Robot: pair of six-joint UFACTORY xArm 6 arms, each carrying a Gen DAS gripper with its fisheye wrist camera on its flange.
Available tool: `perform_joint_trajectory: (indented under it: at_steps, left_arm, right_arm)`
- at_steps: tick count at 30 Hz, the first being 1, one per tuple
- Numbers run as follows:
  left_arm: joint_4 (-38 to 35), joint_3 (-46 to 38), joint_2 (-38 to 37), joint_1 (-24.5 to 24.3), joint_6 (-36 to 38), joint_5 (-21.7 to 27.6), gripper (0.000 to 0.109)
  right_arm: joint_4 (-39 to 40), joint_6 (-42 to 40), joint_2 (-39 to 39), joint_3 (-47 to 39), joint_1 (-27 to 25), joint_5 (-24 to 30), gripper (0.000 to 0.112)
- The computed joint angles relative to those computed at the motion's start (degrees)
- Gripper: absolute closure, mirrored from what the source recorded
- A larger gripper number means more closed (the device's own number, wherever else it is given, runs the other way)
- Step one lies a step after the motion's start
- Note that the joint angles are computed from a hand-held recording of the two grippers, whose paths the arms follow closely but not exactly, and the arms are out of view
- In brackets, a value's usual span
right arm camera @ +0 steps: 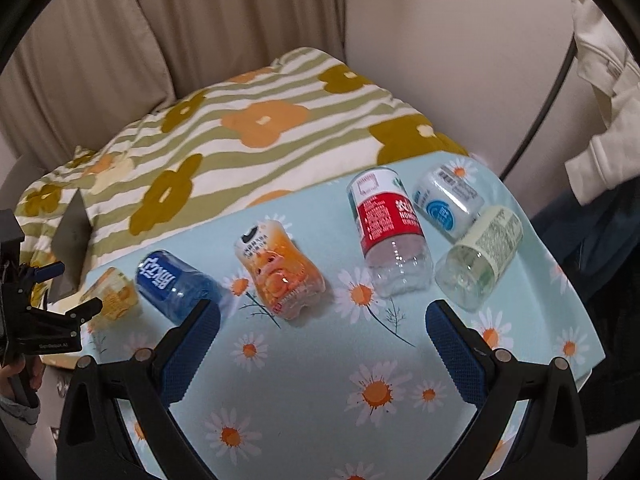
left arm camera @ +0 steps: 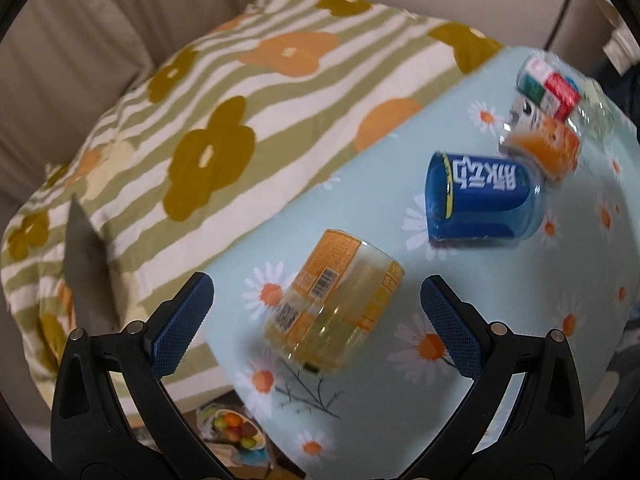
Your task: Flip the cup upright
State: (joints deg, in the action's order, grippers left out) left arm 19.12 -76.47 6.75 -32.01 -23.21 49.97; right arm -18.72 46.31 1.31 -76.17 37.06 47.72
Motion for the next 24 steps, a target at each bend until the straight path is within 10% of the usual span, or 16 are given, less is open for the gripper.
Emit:
perform_joint_trajectory:
  at_steps: [10,13,24]
  left_arm:
    - [-6.7,-1.5,4.5,0.8,13.7,1.3,0.018]
    - [-6.6,-1.9,5.1,0.7,14.3,2.2,0.034]
    - [-5.5,0.1,2.1,-1.8,9.8,3.0,0.036]
  right_arm:
    - [0.5,1.1,3.5,-2.4,0.1,3.5,0.010]
    - [0.9,0.9,4.0,-2.8,0.1,3.7,0.010]
    - [1.5,-0.7,3.1,-1.6,-0.2,1.9,0.010]
